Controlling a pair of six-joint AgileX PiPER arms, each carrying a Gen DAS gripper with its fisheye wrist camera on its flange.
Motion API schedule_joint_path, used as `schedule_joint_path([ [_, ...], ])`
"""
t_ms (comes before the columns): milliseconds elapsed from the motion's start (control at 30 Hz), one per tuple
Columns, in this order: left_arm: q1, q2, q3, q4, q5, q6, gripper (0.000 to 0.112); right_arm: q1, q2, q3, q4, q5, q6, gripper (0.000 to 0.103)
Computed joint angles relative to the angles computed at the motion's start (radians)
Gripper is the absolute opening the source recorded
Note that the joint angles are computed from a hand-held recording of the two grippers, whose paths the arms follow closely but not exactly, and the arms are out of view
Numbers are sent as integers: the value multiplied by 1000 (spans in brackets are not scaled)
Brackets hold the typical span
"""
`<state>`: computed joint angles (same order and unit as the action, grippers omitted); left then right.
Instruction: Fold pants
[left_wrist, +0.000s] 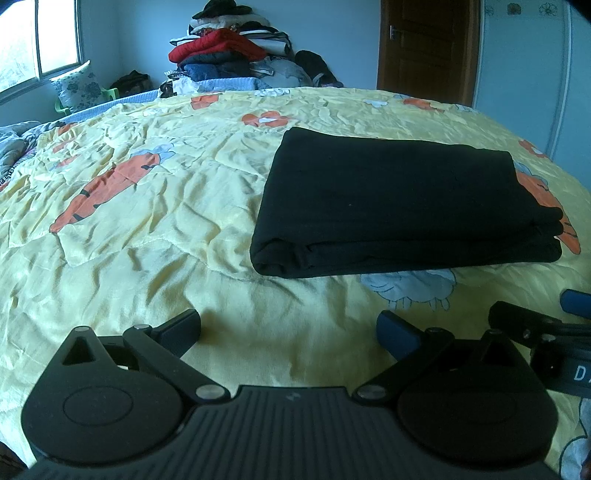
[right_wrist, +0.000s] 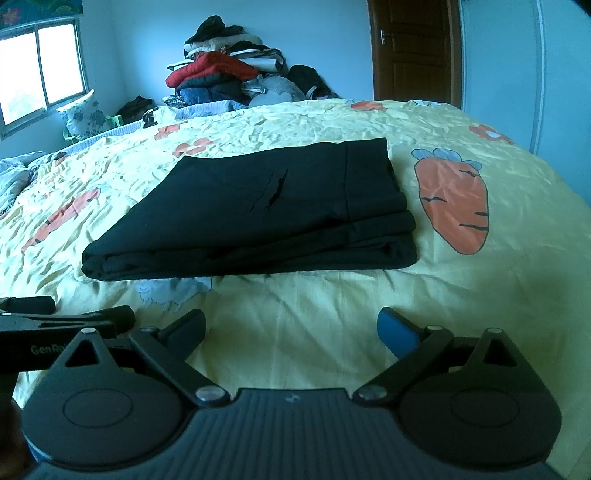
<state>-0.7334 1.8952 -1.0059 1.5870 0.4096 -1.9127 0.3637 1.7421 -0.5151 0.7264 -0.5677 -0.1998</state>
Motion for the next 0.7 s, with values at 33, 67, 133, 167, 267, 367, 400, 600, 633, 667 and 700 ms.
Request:
schedule_joint_path([
  [33, 0, 0, 1, 3, 0, -3, 103, -1, 1, -1, 0, 1, -1, 100],
  [67, 0, 0, 0, -1, 0, 1, 103, 1, 0, 0, 2, 0, -1, 100],
  [133, 0, 0, 0, -1, 0, 1, 103, 1, 0, -1, 2, 0, -2, 100],
  [167, 0, 0, 0, -2, 0, 2, 103, 1, 1, -1, 3, 0, -3, 100],
  [267, -1, 0, -1, -4, 0, 4, 103, 2, 0, -1, 4, 0, -3, 100],
  [367, -1, -1, -1, -5, 0, 4, 103, 2, 0, -1, 5, 0, -3, 100],
  [400, -1, -1, -1, -6, 0, 6, 103, 2, 0, -1, 5, 0, -3, 100],
  [600, -2, -4, 4, 17, -13, -11, 103, 3, 1, -2, 8, 0, -5, 100],
  [633, -2, -4, 7, 41, -17, -32, 103, 3, 1, -2, 8, 0, -6, 100],
  [667, -6, -6, 12, 64, -14, -55, 103, 4, 0, -2, 8, 0, -6, 100],
  [700, -8, -8, 16, 81, -9, -72, 103, 3, 1, -2, 8, 0, -6, 100],
])
